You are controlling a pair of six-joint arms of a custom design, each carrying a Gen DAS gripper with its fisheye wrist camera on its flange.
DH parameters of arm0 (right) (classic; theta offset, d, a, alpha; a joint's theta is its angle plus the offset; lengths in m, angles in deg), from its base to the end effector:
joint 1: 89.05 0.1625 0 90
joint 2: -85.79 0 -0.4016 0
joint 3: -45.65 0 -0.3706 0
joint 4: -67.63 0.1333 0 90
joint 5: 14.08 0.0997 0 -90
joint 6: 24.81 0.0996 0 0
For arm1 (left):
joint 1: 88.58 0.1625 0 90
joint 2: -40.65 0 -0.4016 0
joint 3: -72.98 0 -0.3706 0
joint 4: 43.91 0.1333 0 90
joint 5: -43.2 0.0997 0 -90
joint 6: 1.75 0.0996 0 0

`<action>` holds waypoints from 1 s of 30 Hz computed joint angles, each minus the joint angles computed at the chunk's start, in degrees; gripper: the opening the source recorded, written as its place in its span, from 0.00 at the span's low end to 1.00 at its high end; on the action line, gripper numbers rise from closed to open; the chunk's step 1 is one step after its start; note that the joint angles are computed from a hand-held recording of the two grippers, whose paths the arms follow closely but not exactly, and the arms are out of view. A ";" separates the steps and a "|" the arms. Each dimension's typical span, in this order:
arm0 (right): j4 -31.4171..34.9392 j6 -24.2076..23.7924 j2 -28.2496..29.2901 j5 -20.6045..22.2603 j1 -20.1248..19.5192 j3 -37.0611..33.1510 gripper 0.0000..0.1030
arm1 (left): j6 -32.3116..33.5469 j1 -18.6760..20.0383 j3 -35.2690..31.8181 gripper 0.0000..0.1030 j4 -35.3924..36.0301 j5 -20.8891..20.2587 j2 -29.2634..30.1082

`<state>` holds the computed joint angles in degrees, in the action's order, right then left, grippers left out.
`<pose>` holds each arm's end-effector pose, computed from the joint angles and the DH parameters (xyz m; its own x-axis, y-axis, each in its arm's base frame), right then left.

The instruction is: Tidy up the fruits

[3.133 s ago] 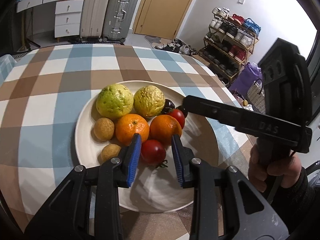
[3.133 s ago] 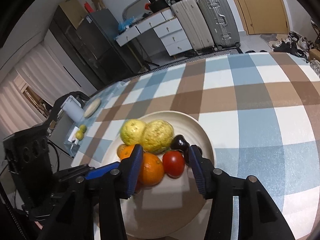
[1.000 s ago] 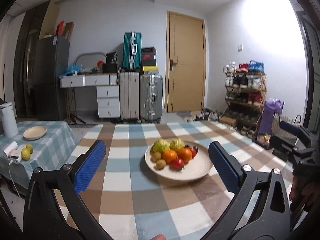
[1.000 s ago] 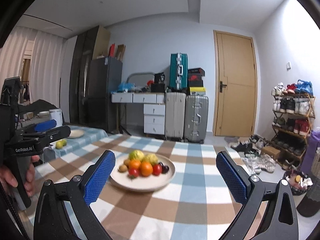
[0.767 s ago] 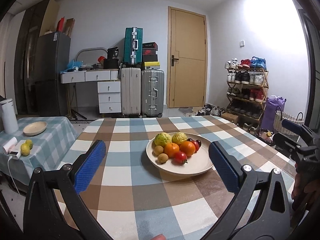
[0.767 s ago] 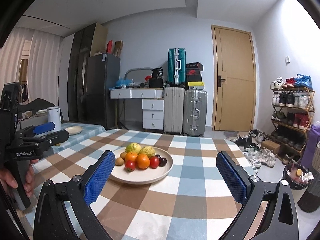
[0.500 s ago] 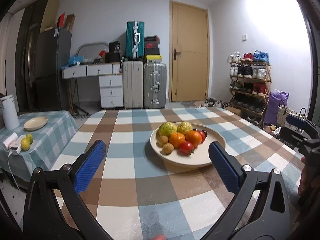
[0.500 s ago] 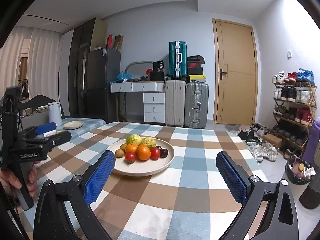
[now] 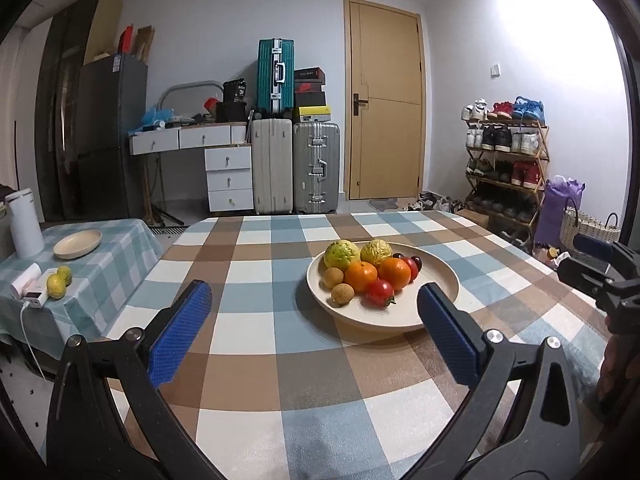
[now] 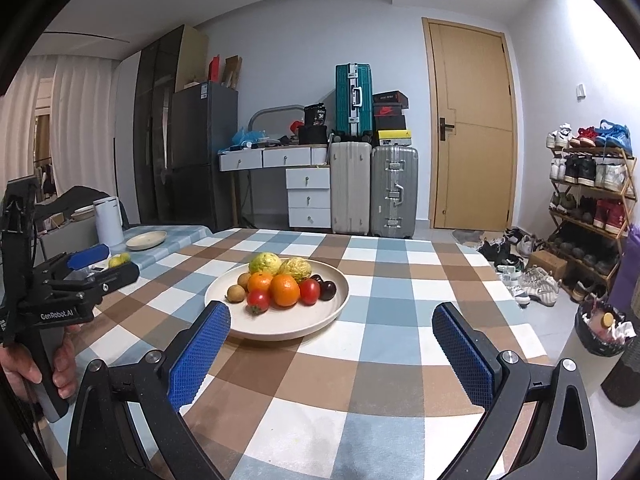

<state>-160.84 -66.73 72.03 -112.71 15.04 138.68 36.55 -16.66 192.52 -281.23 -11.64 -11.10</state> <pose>0.2596 -0.5480 -0.0709 -0.6536 -0.4179 0.6310 -0.7544 0.2923 -0.5878 0.0301 -0.5220 0.2180 -0.7129 -0.1163 -0.6916 0.6349 0.3120 -0.7069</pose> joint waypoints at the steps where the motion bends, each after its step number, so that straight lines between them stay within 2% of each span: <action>1: -0.04 -0.04 0.00 0.16 0.00 0.09 1.00 | 0.04 -0.18 0.34 1.00 -0.03 0.13 -0.34; 30: -0.20 -0.34 0.28 0.05 0.21 -0.20 1.00 | -0.01 -0.13 0.03 1.00 -0.27 -0.01 0.19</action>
